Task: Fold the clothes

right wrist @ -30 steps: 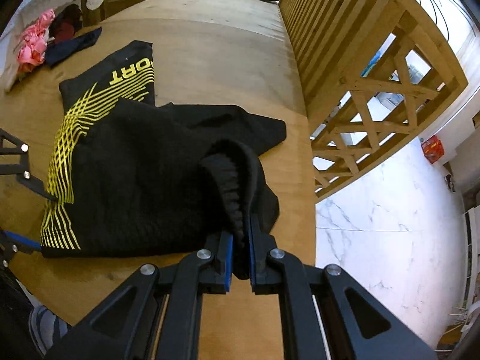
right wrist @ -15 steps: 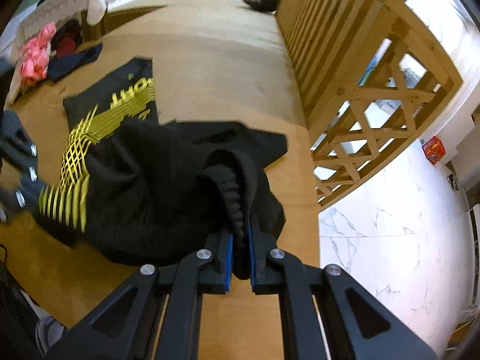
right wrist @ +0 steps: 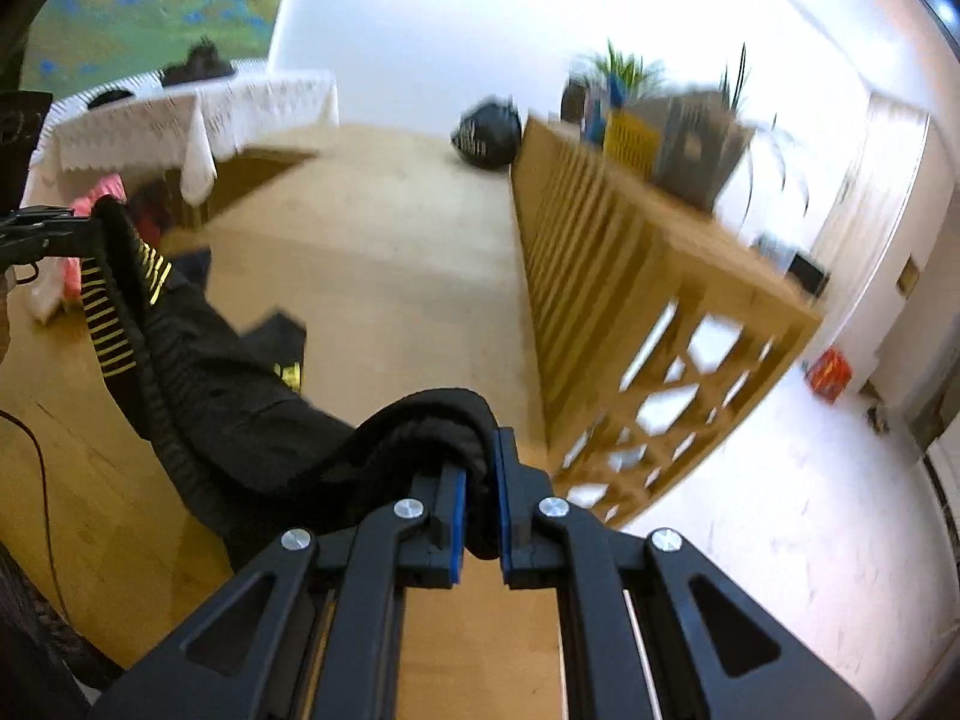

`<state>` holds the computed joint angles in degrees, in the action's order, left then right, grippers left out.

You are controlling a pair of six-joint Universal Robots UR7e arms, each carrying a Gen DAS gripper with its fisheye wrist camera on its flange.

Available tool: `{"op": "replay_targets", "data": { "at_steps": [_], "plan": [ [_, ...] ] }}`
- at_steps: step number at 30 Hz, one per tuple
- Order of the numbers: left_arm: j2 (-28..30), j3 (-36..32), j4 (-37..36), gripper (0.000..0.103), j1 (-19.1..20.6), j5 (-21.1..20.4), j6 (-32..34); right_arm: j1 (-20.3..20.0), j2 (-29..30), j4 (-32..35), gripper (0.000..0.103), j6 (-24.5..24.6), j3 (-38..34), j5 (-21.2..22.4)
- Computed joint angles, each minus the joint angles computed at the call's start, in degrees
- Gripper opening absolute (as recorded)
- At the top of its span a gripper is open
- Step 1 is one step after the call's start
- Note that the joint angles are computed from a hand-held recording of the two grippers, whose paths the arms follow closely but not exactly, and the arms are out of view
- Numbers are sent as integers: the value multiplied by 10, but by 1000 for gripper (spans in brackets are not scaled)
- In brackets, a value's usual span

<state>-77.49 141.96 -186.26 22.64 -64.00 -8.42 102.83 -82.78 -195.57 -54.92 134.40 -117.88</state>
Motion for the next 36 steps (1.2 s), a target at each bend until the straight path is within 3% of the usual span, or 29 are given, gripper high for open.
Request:
{"op": "replay_targets", "data": {
  "at_steps": [6, 12, 14, 17, 19, 21, 25, 29, 31, 33, 36],
  "plan": [
    [-177, -12, 178, 2, -121, 137, -17, 105, -43, 14, 8, 11, -31, -32],
    [-273, -60, 362, 2, -211, 251, -56, 205, -56, 24, 8, 10, -71, -91],
    [-293, -73, 416, 2, -226, 276, -76, 229, -47, 23, 8, 5, -82, -112],
    [-312, -84, 478, 2, -210, 282, -105, 244, -12, 12, 8, -8, -104, -133],
    [-324, -85, 513, 2, -188, 284, -120, 234, 20, 3, 8, -18, -120, -132],
    [-330, -73, 501, 3, -148, 274, -108, 211, 62, -7, 8, -29, -140, -126],
    [-269, -43, 355, 3, 32, 207, -17, 136, 200, -28, 8, -56, -212, -115],
    [-92, -87, 226, 3, 237, 173, 70, 66, 380, -14, 8, -79, -352, -144],
    [-17, -141, 234, 3, 317, 176, 64, 42, 469, 60, 9, -59, -456, -195],
    [23, -164, 214, 7, 369, 158, 70, 27, 535, 97, 14, -61, -528, -228],
    [24, -150, 193, 18, 378, 131, 91, 18, 580, 53, 26, -128, -553, -241]
  ]
}}
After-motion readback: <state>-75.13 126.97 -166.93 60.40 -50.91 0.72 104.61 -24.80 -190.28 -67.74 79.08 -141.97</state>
